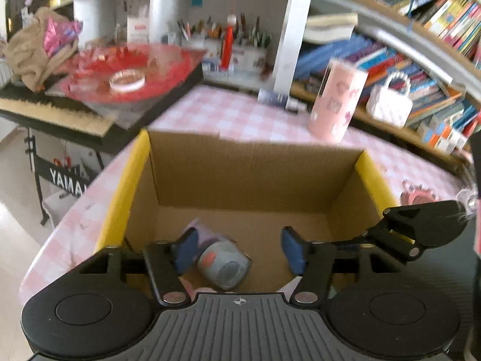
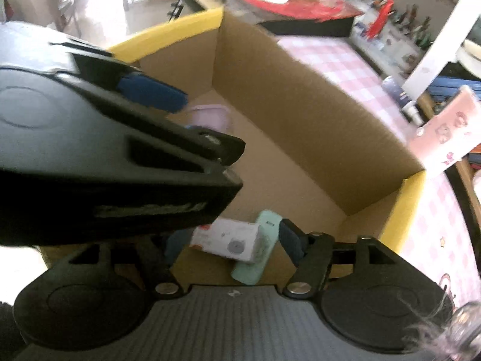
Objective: Organize objects
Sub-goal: 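Carry the toy car and staple box over the yellow box with both grippers, then withdraw both grippers and move toward the pink plush toy and blue block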
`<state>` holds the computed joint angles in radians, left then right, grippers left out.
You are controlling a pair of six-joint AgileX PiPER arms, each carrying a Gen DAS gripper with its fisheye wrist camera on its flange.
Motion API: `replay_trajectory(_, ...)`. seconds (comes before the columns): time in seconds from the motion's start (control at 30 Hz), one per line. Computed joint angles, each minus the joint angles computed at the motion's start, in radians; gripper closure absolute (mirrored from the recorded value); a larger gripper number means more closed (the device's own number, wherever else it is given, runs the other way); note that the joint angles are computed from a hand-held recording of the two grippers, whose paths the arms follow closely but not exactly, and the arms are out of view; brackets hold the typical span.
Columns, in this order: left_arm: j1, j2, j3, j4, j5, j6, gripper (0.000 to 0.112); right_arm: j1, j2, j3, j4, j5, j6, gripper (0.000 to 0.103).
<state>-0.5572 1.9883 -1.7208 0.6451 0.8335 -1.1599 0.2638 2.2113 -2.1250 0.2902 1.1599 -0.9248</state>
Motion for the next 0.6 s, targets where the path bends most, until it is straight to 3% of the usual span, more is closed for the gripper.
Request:
replay_trajectory(0.13, -0.049, -0.073, 0.067, 0.117, -0.004, -0.086, 0.039, -0.038, -0.091, 0.119, 0.086, -0.095, -0.013, 0.033)
replay_trajectory(0.3, -0.153, -0.207, 0.216, 0.372, 0.026, -0.337, 0.027, -0.088, -0.309, 0.411, 0.233, -0.307, -0.052, 0.03)
replay_trajectory(0.47, -0.275, -0.298, 0.342, 0.56, 0.159, -0.532, 0.022, -0.118, -0.49, 0.657, 0.386, -0.517, -0.094, 0.027)
replay_trajectory(0.6, -0.365, -0.341, 0.435, 0.6, 0.268, -0.626, 0.019, -0.124, -0.659, 0.905, 0.503, -0.686, -0.139, 0.024)
